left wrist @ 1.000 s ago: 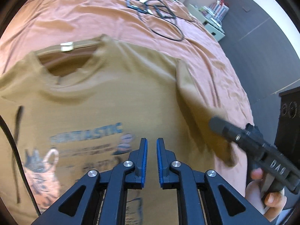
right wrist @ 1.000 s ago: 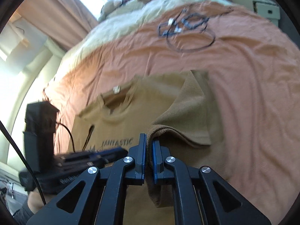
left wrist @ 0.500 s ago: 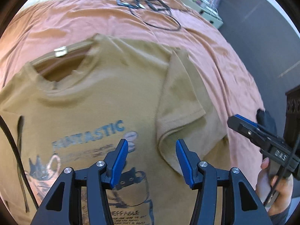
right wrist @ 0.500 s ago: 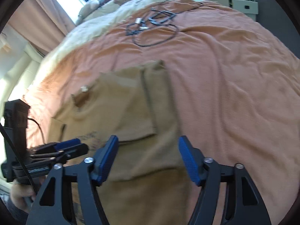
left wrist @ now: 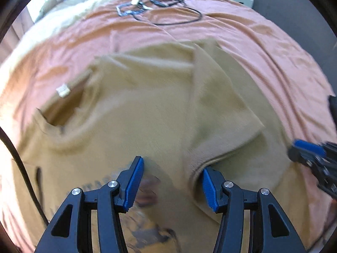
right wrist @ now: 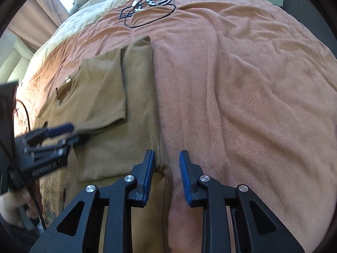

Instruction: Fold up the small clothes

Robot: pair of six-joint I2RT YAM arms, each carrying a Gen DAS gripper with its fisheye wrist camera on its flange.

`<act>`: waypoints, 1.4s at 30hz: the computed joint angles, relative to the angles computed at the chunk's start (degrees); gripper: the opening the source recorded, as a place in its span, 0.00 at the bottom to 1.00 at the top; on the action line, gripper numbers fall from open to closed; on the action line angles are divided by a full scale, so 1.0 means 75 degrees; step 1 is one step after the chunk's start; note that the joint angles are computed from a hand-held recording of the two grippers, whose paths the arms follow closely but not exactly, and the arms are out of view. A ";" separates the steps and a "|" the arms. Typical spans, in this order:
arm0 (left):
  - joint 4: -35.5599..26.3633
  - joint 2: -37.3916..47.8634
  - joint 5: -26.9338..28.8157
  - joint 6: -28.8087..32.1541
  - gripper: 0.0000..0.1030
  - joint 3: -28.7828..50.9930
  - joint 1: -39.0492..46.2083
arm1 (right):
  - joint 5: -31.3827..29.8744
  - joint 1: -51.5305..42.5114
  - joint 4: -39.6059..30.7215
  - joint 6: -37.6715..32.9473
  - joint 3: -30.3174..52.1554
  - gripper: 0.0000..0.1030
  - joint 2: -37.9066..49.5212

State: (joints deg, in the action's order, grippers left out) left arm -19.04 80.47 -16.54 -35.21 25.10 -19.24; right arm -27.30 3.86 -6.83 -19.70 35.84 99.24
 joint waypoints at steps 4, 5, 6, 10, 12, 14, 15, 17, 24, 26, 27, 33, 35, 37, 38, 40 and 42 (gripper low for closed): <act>0.0024 -0.0319 0.0006 0.0294 0.57 -0.0174 0.0716 | 0.0040 -0.0010 0.0072 -0.0146 -0.0063 0.21 -0.0013; 0.0035 -0.0372 0.0073 0.0401 0.57 -0.0221 0.0948 | 0.0046 0.0017 0.0122 -0.0141 -0.0088 0.21 -0.0008; -0.0032 -0.0367 0.0036 0.0411 0.57 -0.0222 0.1081 | 0.0048 0.0029 0.0160 -0.0138 -0.0086 0.21 0.0021; -0.0299 -0.0827 -0.0193 0.0562 0.57 -0.0477 0.1988 | 0.0024 0.0004 0.0210 -0.0198 -0.0106 0.21 0.0042; -0.0132 -0.1339 0.0590 0.1042 0.57 -0.0733 0.2858 | -0.0062 -0.0109 0.0150 -0.0310 -0.0094 0.21 0.0058; 0.0018 -0.1681 0.1345 0.1471 0.57 -0.0862 0.3549 | -0.0141 -0.0207 0.0076 -0.0400 -0.0103 0.21 0.0030; 0.0131 -0.1739 0.1700 0.1658 0.57 -0.0883 0.3851 | -0.0181 -0.0244 0.0028 -0.0426 -0.0100 0.21 0.0013; 0.0201 -0.1796 0.1927 0.1674 0.57 -0.0902 0.3978 | -0.0279 -0.0353 -0.0093 -0.0497 -0.0096 0.21 -0.0026; 0.1055 -0.0814 0.1781 0.1509 0.57 -0.0606 0.3587 | -0.0347 -0.0600 -0.0457 -0.0872 -0.0057 0.21 -0.0130; 0.1310 -0.0543 0.1834 0.1543 0.56 -0.0511 0.3635 | -0.0548 -0.0730 -0.0667 -0.0959 0.0049 0.21 -0.0122; 0.1509 -0.0414 0.1955 0.1591 0.50 -0.0505 0.3730 | -0.0629 -0.0775 -0.0719 -0.0984 0.0081 0.21 -0.0137; 0.1833 0.0116 0.1916 0.1716 0.05 -0.0446 0.3644 | -0.0894 -0.0774 -0.0662 -0.0626 0.0177 0.21 -0.0218; 0.1689 0.0055 0.1492 0.1725 0.04 -0.0466 0.3451 | -0.0848 -0.0572 -0.0500 -0.0494 0.0157 0.21 -0.0143; 0.1468 0.0069 0.1217 0.1689 0.04 -0.0428 0.3407 | -0.0606 -0.0316 -0.0291 -0.0371 0.0144 0.21 0.0039; 0.1308 0.0077 0.1061 0.1673 0.04 -0.0389 0.3412 | -0.0275 -0.0150 -0.0082 -0.0280 0.0071 0.21 0.0135; 0.1001 -0.0135 0.1046 0.1815 0.04 -0.0397 0.3594 | -0.0153 -0.0126 0.0112 -0.0268 -0.0021 0.21 0.0165; 0.0706 -0.0755 0.1424 0.2096 0.04 -0.0545 0.3920 | -0.0107 -0.0209 -0.0018 -0.0223 -0.0045 0.21 0.0039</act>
